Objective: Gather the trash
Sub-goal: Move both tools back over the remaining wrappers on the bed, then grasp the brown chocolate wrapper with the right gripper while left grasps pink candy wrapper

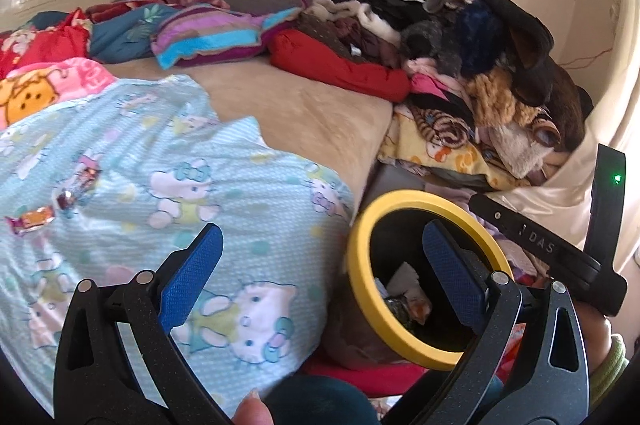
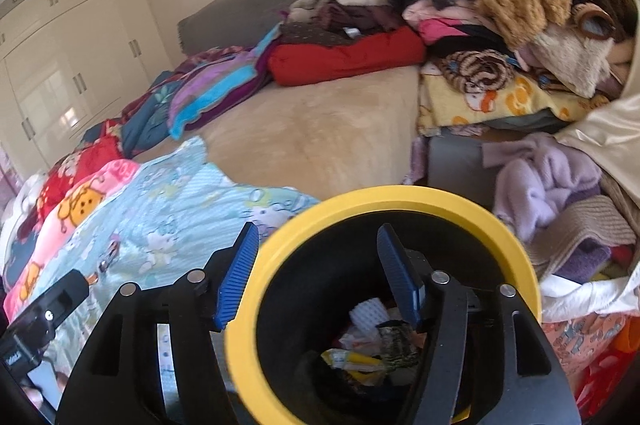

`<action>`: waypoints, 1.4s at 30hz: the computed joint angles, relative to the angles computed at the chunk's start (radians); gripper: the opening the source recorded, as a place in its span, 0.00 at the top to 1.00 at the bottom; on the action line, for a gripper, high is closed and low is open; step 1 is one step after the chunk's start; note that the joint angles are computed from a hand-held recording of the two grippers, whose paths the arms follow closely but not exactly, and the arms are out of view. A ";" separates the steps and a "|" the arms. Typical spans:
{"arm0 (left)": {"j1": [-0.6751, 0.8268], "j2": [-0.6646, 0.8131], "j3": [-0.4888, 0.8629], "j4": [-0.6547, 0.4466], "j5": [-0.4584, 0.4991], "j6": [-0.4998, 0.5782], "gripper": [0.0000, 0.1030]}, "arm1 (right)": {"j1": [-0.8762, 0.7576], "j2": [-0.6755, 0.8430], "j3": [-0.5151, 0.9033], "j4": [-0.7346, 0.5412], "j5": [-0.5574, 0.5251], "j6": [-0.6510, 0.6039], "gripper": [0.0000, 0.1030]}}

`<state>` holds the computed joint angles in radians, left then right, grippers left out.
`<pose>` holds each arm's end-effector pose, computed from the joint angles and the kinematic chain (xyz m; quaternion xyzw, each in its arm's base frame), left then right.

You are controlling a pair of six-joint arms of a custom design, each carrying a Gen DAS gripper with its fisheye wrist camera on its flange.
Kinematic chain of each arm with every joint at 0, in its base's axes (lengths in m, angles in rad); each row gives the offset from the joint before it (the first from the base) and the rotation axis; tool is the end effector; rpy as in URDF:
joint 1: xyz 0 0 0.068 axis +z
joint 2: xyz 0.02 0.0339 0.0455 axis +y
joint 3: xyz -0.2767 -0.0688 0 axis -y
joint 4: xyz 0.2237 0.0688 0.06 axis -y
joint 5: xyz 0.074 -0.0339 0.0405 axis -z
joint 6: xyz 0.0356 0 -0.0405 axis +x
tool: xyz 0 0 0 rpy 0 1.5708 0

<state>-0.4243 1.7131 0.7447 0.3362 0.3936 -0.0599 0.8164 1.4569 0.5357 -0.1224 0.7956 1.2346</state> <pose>0.2875 -0.1449 0.1739 0.2455 0.8442 -0.2756 0.3888 0.1702 0.1439 0.1611 0.2835 0.8497 0.0114 0.4444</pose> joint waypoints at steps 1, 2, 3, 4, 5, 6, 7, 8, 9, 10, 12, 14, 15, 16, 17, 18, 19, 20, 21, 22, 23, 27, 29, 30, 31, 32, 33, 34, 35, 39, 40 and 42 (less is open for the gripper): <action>0.011 -0.007 -0.005 0.003 0.000 0.003 0.11 | 0.004 0.008 0.008 0.014 -0.005 -0.011 0.41; 0.027 -0.015 -0.013 0.008 0.001 0.008 0.11 | 0.009 0.016 0.017 0.023 -0.007 -0.019 0.39; 0.036 -0.020 -0.015 0.008 0.001 0.010 0.11 | 0.017 0.033 0.037 0.029 -0.005 -0.031 0.36; 0.047 -0.026 -0.018 0.009 -0.001 0.013 0.11 | 0.023 0.043 0.050 0.032 -0.004 -0.037 0.35; 0.064 -0.030 -0.020 0.011 0.000 0.019 0.11 | 0.030 0.055 0.065 0.038 -0.004 -0.049 0.35; 0.080 -0.036 -0.024 0.015 -0.001 0.024 0.11 | 0.041 0.066 0.081 0.047 0.004 -0.066 0.33; 0.093 -0.038 -0.026 0.016 0.001 0.028 0.11 | 0.050 0.079 0.099 0.051 0.012 -0.078 0.31; 0.111 -0.042 -0.030 0.019 0.002 0.034 0.11 | 0.062 0.097 0.127 0.046 0.023 -0.088 0.26; 0.127 -0.043 -0.031 0.021 0.005 0.038 0.11 | 0.072 0.112 0.150 0.039 0.033 -0.093 0.24; 0.143 -0.046 -0.034 0.023 0.007 0.040 0.11 | 0.078 0.123 0.169 0.038 0.038 -0.103 0.23; 0.182 -0.045 -0.037 0.032 0.016 0.047 0.11 | 0.091 0.144 0.207 0.036 0.041 -0.126 0.21; 0.213 -0.044 -0.041 0.040 0.019 0.056 0.11 | 0.103 0.174 0.255 0.026 0.042 -0.147 0.20; 0.232 -0.041 -0.040 0.042 0.021 0.062 0.11 | 0.111 0.195 0.287 0.025 0.045 -0.166 0.19; 0.244 -0.039 -0.039 0.045 0.023 0.065 0.11 | 0.112 0.211 0.310 0.026 0.042 -0.183 0.19; 0.267 -0.032 -0.038 0.052 0.028 0.068 0.11 | 0.115 0.226 0.332 0.021 0.041 -0.193 0.18; 0.283 -0.027 -0.033 0.052 0.033 0.069 0.11 | 0.118 0.255 0.370 0.011 0.037 -0.208 0.18; 0.302 -0.020 -0.029 0.054 0.038 0.069 0.11 | 0.117 0.276 0.397 0.009 0.029 -0.218 0.18; 0.322 -0.012 -0.022 0.055 0.043 0.071 0.11 | 0.117 0.290 0.413 0.010 0.023 -0.225 0.18; 0.341 -0.003 -0.017 0.059 0.045 0.072 0.11 | 0.117 0.320 0.445 0.013 0.012 -0.236 0.18; 0.355 0.005 -0.013 0.062 0.046 0.073 0.11 | 0.118 0.339 0.466 0.010 0.006 -0.237 0.18; 0.378 0.018 -0.007 0.067 0.048 0.073 0.11 | 0.115 0.369 0.499 0.014 -0.014 -0.250 0.18; 0.459 0.073 0.028 0.074 0.054 0.059 0.11 | 0.105 0.474 0.612 0.008 -0.067 -0.278 0.18; 0.501 0.108 0.053 0.071 0.055 0.048 0.11 | 0.096 0.523 0.670 0.001 -0.088 -0.295 0.18; 0.522 0.127 0.068 0.068 0.054 0.043 0.11 | 0.089 0.550 0.705 -0.005 -0.104 -0.308 0.18; 0.543 0.145 0.085 0.062 0.058 0.037 0.11 | 0.083 0.575 0.738 -0.010 -0.120 -0.319 0.18; 0.560 0.160 0.098 0.057 0.064 0.034 0.11 | 0.078 0.590 0.757 -0.011 -0.131 -0.326 0.18; 0.575 0.174 0.111 0.056 0.065 0.031 0.11 | 0.069 0.614 0.789 -0.013 -0.146 -0.336 0.18; 0.589 0.188 0.121 0.055 0.063 0.028 0.11 | 0.063 0.636 0.816 -0.012 -0.162 -0.342 0.18; 0.606 0.206 0.137 0.049 0.063 0.026 0.11 | 0.054 0.655 0.839 -0.009 -0.180 -0.348 0.18; 0.654 0.264 0.186 0.032 0.067 0.025 0.11 | 0.019 0.760 0.990 -0.035 -0.248 -0.379 0.18; 0.662 0.280 0.200 0.028 0.065 0.028 0.11 | 0.010 0.792 1.038 -0.047 -0.263 -0.390 0.18; 0.677 0.319 0.240 0.003 0.067 0.030 0.11 | -0.005 0.851 1.129 -0.078 -0.291 -0.401 0.18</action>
<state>0.2528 2.0316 0.9846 0.3396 0.4606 -0.0300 0.8119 2.3077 1.6648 -0.2002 0.5045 0.8331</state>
